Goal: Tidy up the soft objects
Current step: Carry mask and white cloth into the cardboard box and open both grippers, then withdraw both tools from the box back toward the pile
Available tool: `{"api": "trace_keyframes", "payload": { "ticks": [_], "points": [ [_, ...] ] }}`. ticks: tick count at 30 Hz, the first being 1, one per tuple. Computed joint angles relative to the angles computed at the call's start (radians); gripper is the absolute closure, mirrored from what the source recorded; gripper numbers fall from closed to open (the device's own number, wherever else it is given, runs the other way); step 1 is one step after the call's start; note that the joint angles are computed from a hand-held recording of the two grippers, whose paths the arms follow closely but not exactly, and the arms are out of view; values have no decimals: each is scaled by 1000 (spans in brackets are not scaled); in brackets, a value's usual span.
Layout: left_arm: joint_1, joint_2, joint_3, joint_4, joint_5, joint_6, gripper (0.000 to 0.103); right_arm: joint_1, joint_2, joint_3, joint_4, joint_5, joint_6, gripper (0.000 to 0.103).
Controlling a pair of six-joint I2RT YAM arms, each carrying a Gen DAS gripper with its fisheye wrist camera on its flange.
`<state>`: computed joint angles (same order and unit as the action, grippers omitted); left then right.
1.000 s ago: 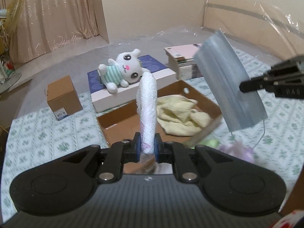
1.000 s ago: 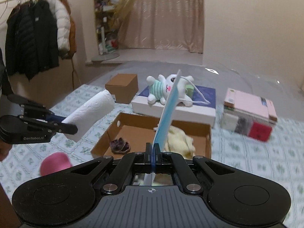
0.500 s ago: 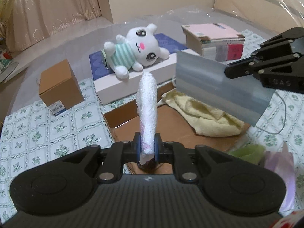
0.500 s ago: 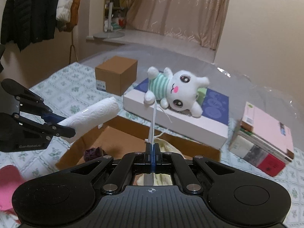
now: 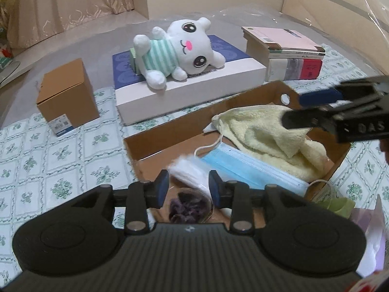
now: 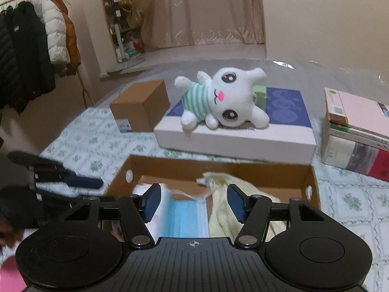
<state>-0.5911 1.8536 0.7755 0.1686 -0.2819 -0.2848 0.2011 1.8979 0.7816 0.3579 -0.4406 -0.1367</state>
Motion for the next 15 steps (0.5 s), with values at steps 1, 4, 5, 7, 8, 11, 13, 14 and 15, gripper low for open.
{"api": "trace_keyframes", "payload": {
  "ticks": [1, 4, 5, 7, 8, 11, 13, 14, 15],
  "points": [
    [1, -14, -11, -3, 0, -6, 71, -5, -14, -11, -9, 0, -4, 43],
    [-5, -72, -49, -18, -6, -34, 71, -19, -72, -59, -37, 3, -5, 43],
    [-11, -98, -64, -26, -11, -43, 71, -24, -92, -79, -38, -3, -4, 43],
    [-32, -159, -94, -50, -29, -66, 71, -37, -152, -127, -53, -16, -9, 43],
    [-47, -196, -112, -63, -42, -80, 71, -43, -188, -153, -63, -21, -11, 43],
    [-109, -314, -157, -124, -88, -138, 65, -65, -323, -235, -120, -45, -12, 43],
    [-173, -392, -178, -181, -137, -191, 62, -75, -432, -290, -172, -51, -6, 43],
    [-215, -435, -189, -213, -170, -221, 61, -82, -491, -318, -203, -56, -5, 43],
    [-259, -473, -197, -247, -205, -255, 59, -89, -561, -345, -245, -62, -4, 43]
  ]
}}
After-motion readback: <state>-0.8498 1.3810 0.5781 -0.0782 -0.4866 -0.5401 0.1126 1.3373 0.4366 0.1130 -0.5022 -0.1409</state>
